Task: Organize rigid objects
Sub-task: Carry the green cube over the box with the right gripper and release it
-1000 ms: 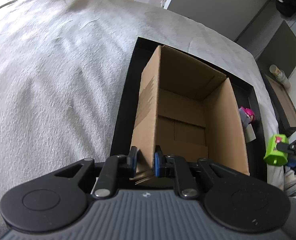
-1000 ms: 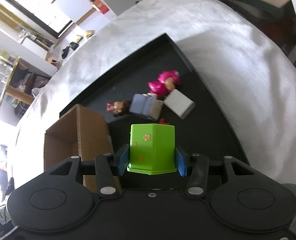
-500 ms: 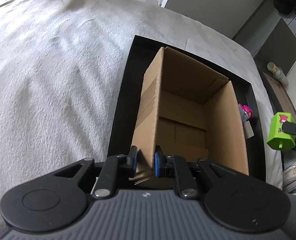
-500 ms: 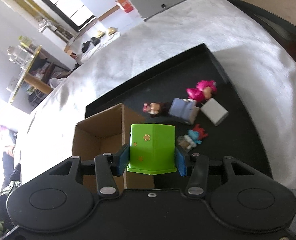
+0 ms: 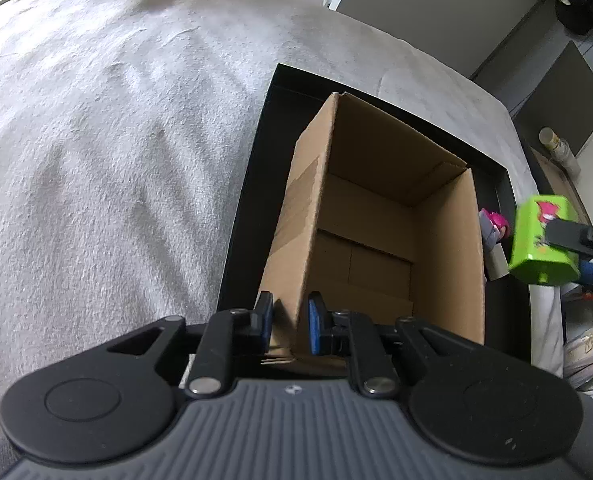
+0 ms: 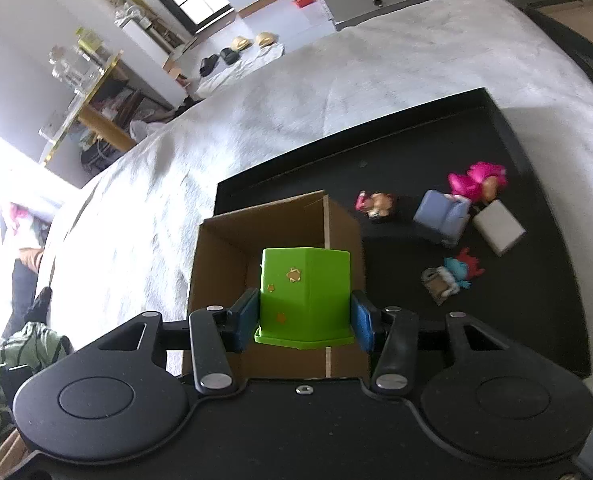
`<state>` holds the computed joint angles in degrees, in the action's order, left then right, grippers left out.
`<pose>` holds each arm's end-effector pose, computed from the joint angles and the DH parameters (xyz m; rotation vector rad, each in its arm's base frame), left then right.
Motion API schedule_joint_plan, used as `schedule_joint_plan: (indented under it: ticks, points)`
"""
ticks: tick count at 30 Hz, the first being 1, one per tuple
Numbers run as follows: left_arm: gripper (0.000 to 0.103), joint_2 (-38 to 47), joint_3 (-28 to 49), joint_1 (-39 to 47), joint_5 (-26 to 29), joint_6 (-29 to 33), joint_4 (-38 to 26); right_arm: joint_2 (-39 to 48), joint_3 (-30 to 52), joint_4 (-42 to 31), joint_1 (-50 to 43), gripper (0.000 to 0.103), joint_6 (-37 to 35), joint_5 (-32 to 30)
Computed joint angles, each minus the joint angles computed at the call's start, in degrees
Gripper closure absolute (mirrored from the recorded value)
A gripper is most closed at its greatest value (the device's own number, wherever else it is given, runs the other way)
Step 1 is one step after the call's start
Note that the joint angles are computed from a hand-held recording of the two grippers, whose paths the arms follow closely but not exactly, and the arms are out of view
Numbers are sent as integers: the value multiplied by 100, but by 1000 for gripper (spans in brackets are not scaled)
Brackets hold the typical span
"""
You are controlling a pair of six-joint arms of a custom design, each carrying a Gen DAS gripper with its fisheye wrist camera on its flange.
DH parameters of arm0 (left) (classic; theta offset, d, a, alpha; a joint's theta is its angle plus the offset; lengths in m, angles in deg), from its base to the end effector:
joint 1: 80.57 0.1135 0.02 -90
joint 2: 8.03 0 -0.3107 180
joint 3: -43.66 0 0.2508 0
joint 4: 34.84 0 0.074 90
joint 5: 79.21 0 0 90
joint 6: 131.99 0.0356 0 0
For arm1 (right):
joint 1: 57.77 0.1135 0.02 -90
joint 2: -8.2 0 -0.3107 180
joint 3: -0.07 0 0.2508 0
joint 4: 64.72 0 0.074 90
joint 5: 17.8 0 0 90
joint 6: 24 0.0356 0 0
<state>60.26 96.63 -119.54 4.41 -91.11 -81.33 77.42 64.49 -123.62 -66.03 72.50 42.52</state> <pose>0.1569 -0.1218 0.2395 -0.2754 2.6754 -0.3617 0.2066 -0.0122 0.2889 0.1742 2.5974 0.6790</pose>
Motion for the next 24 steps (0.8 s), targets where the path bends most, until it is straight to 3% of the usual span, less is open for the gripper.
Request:
schedule_joint_plan:
  ticks: [14, 24]
  points:
    - [87, 2, -169, 251, 557, 273, 310, 277, -124, 657, 1569, 55, 982, 725]
    - [87, -29, -212, 332, 662, 289, 359, 637, 158, 990, 2152, 54, 1401, 1138]
